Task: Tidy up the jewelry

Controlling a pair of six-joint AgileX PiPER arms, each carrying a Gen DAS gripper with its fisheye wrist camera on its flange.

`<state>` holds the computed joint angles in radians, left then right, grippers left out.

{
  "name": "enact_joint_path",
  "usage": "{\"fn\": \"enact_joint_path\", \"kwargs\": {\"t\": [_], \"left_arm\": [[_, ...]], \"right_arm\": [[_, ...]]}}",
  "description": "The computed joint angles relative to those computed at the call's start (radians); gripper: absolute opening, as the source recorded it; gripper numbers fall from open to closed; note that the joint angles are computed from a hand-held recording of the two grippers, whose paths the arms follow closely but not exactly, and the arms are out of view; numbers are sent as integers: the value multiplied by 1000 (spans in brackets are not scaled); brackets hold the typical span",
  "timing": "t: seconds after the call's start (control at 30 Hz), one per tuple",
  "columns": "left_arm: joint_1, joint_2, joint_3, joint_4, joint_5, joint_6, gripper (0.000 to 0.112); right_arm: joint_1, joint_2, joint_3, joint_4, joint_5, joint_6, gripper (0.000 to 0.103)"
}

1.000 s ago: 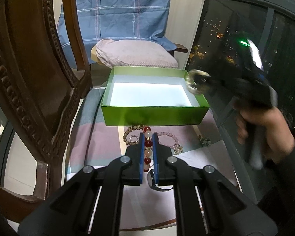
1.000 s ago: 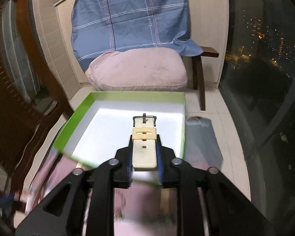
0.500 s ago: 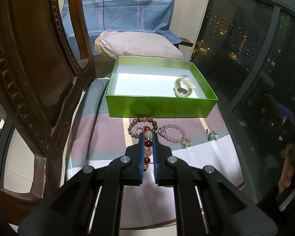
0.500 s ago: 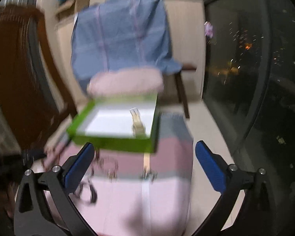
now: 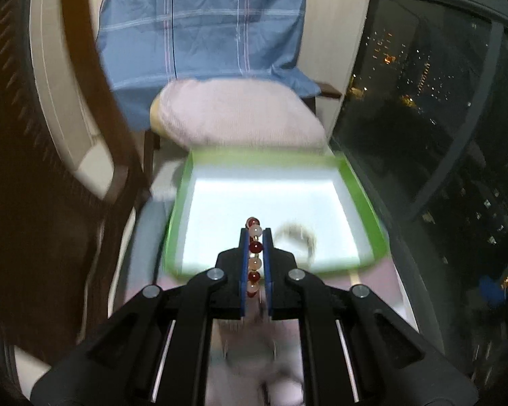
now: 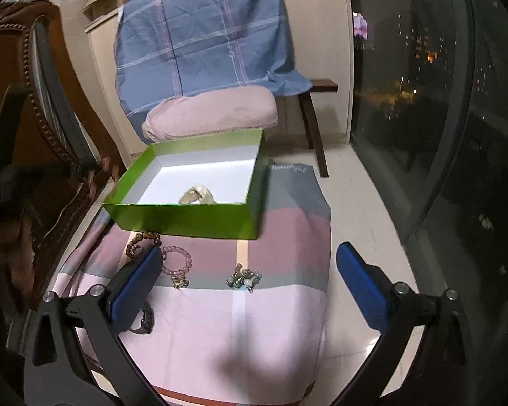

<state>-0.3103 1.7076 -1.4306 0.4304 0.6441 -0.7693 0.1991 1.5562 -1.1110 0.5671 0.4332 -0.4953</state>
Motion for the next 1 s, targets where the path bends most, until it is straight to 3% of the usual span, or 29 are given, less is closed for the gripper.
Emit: {"fn": "enact_joint_path", "kwargs": {"t": [0.03,0.07,0.1,0.13,0.23,0.37,0.5,0.63,0.87,1.0], "left_arm": [[12,37,-60,-28,23,34,13],[39,75,-112,-93,25,105,42],[51,131,-184,-120,62,143,82],[53,161,-218,-107,90,141,90],[39,159,-187,-11,141,52,90],[2,-14,73,22,46,-21,95],[-144,-213,351,228,29,-253,97],[-259,-336,517,372,36,-501,97],[-487,-440,653,532,188,-824,97],[-466,-443,666,487,137,-783,97]], "right_arm": [[-10,7,-8,13,17,-5,100],[-15,11,-15,13,29,0,100],[-25,13,-17,36,40,-16,100],[-25,9,-14,38,39,-17,100],[-34,-3,-4,43,38,-35,100],[-53,-6,3,72,41,-70,100],[-62,-23,14,85,51,-97,100],[-28,-63,56,25,5,-95,100],[34,-130,150,-90,-26,-27,100],[61,-149,187,-96,-35,-11,100]]}}
